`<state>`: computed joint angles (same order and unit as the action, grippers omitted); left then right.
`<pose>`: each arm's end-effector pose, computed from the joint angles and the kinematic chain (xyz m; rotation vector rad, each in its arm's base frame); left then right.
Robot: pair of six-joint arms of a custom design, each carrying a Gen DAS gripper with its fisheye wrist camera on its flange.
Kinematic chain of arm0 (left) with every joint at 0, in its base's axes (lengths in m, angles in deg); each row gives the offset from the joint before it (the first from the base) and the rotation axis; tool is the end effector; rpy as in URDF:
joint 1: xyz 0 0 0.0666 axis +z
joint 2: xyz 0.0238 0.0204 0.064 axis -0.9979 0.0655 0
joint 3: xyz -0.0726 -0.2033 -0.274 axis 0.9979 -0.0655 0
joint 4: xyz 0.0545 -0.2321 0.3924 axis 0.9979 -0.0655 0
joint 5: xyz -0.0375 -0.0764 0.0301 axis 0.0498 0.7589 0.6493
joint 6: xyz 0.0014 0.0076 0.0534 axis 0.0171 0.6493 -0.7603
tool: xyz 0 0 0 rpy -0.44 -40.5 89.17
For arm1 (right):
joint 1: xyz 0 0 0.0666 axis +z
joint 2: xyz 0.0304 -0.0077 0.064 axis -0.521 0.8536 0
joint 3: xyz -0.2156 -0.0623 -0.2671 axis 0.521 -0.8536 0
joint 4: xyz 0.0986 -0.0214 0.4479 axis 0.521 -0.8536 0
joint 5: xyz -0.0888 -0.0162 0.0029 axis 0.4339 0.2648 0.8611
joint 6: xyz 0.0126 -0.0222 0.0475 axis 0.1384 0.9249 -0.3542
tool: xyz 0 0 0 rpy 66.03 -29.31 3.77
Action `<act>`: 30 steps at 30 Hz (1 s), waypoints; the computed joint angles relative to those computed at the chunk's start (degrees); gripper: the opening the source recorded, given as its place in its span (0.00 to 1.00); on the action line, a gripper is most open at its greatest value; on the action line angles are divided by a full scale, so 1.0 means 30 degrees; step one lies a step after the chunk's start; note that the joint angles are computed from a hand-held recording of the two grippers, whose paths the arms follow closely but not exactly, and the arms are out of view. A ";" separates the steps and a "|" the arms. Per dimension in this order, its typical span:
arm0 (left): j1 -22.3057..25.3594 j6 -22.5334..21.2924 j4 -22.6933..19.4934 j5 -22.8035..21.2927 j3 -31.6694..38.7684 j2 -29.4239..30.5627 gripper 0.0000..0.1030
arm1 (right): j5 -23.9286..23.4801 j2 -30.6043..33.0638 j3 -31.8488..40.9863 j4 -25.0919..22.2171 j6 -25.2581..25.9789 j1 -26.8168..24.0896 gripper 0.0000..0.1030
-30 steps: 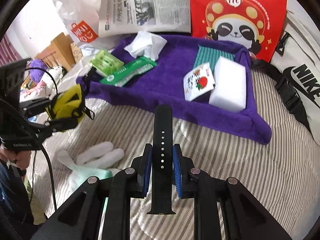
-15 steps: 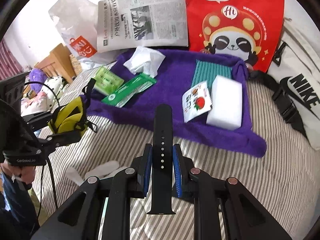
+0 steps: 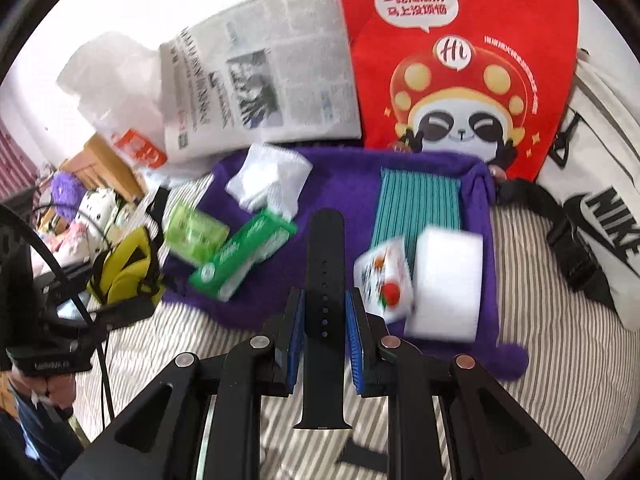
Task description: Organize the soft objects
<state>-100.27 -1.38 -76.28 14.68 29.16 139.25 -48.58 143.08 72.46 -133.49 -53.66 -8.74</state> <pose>0.4901 -0.1331 0.4634 0.4988 2.4948 -0.4297 0.5020 0.2110 0.4644 -0.1196 2.5561 0.3418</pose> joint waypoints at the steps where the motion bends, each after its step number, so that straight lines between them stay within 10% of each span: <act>1: 0.0080 -0.0044 -0.0024 -0.0063 0.0246 0.0213 0.56 | 0.0078 0.0507 0.0556 -0.0008 -0.0072 -0.0098 0.20; 16: 0.1431 -0.0609 -0.0413 0.0120 0.2092 0.2422 0.56 | 0.0589 0.7606 0.6947 -0.2037 -0.1105 -0.0641 0.20; 30: 0.1615 -0.0691 -0.0111 0.0561 0.1981 0.2604 0.56 | 0.2008 0.9573 0.9022 -0.3441 -0.0102 -0.0347 0.24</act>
<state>-95.42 -3.45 -76.61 16.36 35.10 147.07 -42.56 171.80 99.53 -143.81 -53.97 -9.78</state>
